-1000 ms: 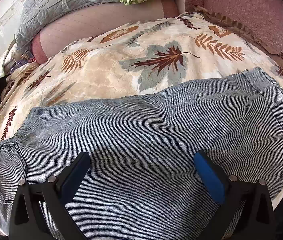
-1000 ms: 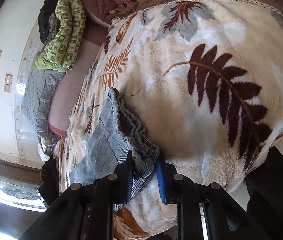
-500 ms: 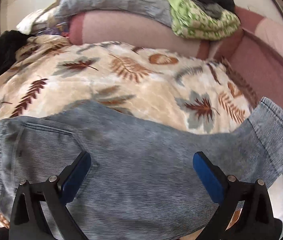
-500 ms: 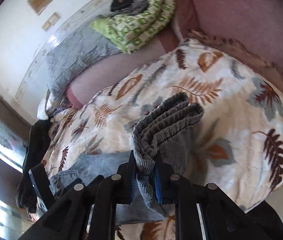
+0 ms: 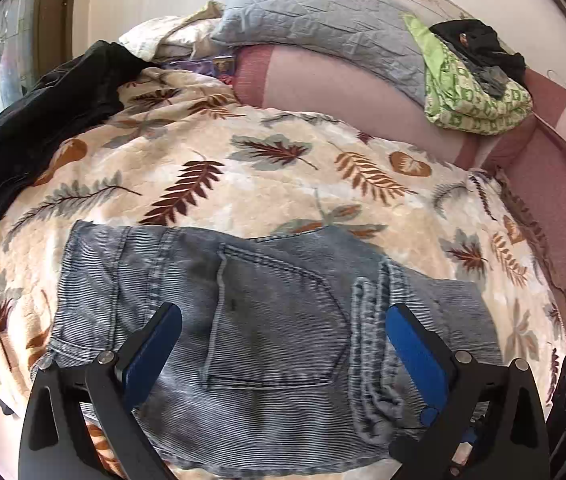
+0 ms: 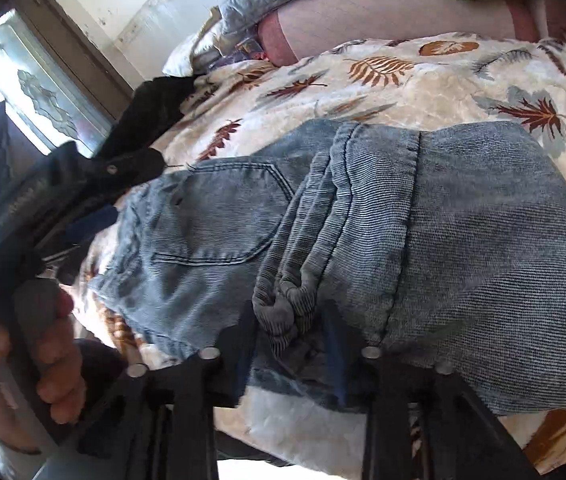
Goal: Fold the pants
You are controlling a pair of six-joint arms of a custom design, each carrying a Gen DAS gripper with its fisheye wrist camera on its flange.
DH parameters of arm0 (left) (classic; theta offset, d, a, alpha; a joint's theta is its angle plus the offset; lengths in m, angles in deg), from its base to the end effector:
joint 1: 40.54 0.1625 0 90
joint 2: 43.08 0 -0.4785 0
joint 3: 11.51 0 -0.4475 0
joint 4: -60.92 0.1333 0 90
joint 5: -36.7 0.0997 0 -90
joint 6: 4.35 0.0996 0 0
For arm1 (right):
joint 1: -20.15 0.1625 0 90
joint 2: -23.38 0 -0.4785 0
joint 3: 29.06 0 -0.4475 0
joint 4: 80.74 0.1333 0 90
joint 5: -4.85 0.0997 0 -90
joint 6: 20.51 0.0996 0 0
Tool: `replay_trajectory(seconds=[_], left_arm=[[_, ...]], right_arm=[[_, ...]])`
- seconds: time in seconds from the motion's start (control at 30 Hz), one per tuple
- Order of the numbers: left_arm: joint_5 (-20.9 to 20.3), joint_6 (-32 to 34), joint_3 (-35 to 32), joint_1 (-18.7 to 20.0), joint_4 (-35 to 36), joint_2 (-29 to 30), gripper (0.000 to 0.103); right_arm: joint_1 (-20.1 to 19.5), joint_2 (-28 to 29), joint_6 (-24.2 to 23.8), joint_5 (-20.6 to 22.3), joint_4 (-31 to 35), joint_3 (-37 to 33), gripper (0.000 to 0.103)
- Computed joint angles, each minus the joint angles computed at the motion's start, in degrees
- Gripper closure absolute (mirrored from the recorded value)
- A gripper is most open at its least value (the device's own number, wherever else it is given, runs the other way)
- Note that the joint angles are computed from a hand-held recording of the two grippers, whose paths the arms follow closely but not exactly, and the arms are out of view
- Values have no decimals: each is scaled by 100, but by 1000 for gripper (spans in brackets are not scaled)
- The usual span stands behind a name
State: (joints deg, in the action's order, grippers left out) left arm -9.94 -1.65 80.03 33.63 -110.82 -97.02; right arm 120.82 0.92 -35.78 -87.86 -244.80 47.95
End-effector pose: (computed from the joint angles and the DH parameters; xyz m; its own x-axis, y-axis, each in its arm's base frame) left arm -0.0128 -0.7845 0.2937 -0.8198 -0.2289 -0.5250 0.2346 0.7020 -0.6724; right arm 0.2798 -0.7908 -0.0797 -0.9038 -0.4074 0.1310 -0.4277 0.8490 -0.3104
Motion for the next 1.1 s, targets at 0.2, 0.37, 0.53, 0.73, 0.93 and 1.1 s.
replay_trajectory(seconds=[0.2, 0.37, 0.53, 0.73, 0.93, 1.1], left_arm=[[-857, -398, -155, -134, 696, 195, 1], [-1686, -1511, -44, 117, 1494, 86, 4], [-1856, -1910, 157, 66, 1570, -88, 4], [-1986, -2156, 24, 8, 1785, -20, 20], [-1877, -2296, -20, 19, 1939, 69, 29], [-1555, -2570, -125, 52, 2210, 190, 31]], right_arm=[[-610, -904, 780, 1034, -1058, 1175, 33], [-1085, -1174, 1389, 1230, -1628, 1603, 33], [-1193, -1202, 1374, 1628, -1361, 1578, 33], [-1069, -1165, 1060, 1731, -1257, 1561, 33], [-1105, -1186, 1135, 1885, -1343, 1640, 33], [-1139, -1215, 1164, 1962, -1335, 1672, 33]])
